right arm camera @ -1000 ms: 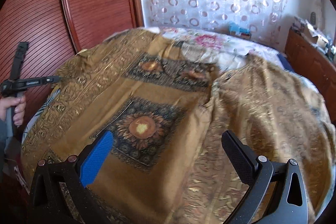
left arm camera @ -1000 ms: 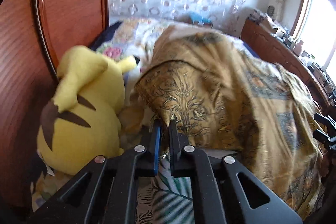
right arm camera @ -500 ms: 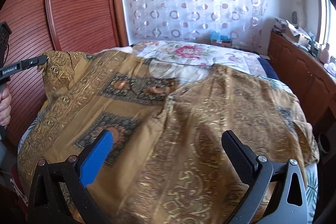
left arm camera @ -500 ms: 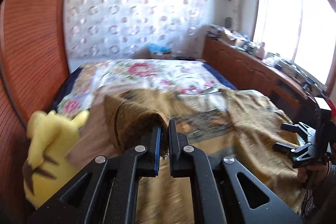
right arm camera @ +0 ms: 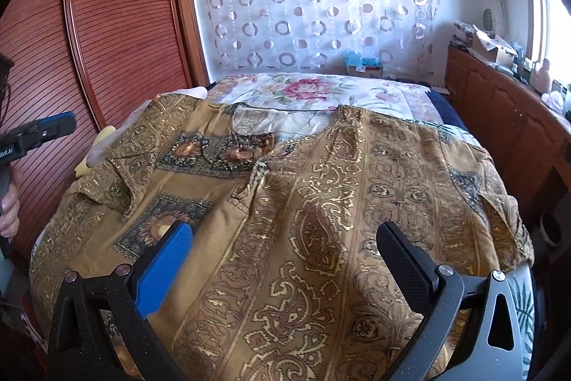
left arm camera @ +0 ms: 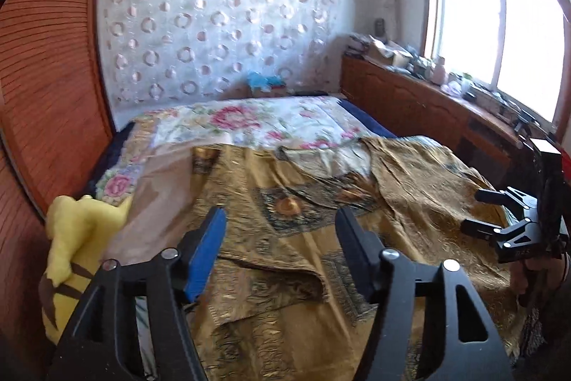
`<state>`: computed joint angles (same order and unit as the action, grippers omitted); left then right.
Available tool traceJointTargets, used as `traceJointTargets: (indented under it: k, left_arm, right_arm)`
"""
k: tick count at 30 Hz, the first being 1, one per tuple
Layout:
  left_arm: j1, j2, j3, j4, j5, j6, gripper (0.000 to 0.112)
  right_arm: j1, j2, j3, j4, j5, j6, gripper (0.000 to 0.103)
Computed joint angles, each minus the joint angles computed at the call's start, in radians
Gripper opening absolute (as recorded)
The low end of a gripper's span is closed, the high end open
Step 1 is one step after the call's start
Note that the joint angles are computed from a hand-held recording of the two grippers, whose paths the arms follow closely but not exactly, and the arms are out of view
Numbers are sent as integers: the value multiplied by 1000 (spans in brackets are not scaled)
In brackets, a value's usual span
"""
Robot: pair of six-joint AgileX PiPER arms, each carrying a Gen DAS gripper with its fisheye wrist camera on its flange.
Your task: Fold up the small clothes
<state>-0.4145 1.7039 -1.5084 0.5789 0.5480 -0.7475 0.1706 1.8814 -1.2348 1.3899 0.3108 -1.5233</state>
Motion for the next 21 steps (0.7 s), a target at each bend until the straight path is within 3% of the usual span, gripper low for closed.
traceJointTargets:
  k: [4,11,16,18,21]
  left_arm:
    - [-13,-76,131,255,-12,-278,73]
    - [18,-159,310,368,-39,-467,73]
    - [39,-191,417,403,-81,-557,73]
    - [48,-199,444,403,-92,-563,73]
    - [51,-205,474,412,-96,-580,73]
  right_arm:
    - [6,13,-21,39,24,-54,103]
    - [74,83,-124,70,31,-111,101]
    - [112,191,-313,-182,197,111,82]
    - [139,239,-406,-285,230,200,67]
    - [185,334,-570,-427,283,323,56]
